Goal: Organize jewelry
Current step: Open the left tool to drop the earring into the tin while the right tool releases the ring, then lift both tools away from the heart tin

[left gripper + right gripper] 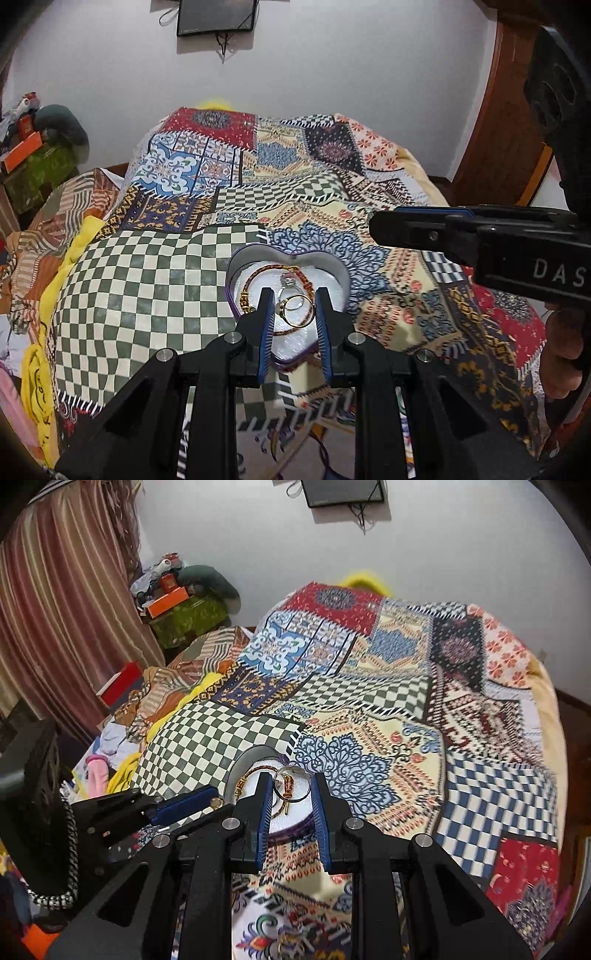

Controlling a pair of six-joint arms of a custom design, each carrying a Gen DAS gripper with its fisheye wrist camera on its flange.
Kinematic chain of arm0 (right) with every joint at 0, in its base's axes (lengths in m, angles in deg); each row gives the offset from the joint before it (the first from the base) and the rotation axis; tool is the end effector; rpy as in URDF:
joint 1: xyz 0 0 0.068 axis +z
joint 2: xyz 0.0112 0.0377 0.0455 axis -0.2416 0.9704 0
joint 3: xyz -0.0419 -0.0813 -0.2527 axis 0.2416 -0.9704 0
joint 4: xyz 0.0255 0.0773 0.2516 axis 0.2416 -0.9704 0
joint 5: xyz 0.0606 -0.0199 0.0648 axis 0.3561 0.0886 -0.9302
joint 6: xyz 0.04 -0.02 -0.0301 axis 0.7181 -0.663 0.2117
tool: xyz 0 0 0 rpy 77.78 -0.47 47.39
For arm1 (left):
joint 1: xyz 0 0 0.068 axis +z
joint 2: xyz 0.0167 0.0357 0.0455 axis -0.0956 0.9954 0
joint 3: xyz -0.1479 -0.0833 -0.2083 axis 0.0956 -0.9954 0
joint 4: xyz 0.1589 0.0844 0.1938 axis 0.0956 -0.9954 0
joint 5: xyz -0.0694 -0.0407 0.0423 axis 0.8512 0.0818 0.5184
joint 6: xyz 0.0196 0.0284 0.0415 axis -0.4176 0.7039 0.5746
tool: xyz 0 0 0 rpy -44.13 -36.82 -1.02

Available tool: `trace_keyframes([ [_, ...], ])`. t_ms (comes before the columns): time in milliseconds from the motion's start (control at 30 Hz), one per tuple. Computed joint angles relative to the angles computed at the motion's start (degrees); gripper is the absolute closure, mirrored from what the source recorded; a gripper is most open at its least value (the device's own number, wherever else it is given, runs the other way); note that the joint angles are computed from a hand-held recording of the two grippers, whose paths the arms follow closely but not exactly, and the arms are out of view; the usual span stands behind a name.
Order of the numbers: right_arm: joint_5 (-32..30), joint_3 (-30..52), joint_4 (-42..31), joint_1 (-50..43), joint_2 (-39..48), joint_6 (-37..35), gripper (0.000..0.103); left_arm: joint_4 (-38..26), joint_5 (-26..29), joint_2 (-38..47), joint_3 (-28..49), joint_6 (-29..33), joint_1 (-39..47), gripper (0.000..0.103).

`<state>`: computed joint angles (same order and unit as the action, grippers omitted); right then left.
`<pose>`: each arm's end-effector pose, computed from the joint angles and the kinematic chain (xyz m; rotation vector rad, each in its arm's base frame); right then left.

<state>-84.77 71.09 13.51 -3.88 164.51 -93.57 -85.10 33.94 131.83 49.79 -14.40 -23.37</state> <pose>0.3061 0.0726 0.2255 -0.8469 2.3440 0.5963 0.2490 -0.0713 0.1522 -0.2023 2.3345 -0.0577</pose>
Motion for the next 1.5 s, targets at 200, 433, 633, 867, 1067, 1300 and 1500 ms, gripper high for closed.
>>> trace_keyframes([
  [200,1.32,2.99,-0.82,1.57,5.48,-0.09,0.084,1.79,3.85,3.93,1.17,1.89,3.26,0.082],
  [433,1.69,6.49,-3.72,2.47,10.64,-0.88,0.084,2.42,5.81,5.56,1.59,2.06,4.36,0.082],
  [633,2.45,7.73,-5.08,2.97,12.26,-1.09,0.084,2.48,6.51,5.89,1.62,1.98,4.87,0.082],
  [867,3.71,8.73,-5.37,3.75,13.37,-0.59,0.084,1.72,6.35,6.07,1.93,1.7,5.23,0.082],
  [1067,4.97,7.9,-5.47,3.93,11.58,-1.29,0.08,-0.44,4.97,5.38,2.28,1.26,4.33,0.08],
  [1300,3.76,4.14,-4.8,1.08,4.53,-1.03,0.079,-6.48,1.47,-1.97,1.94,-0.52,1.24,0.07],
  [1500,4.98,-2.25,-4.3,-1.64,-6.3,-3.3,0.076,-14.82,-4.07,-11.43,1.69,-3.85,-4.13,0.066],
])
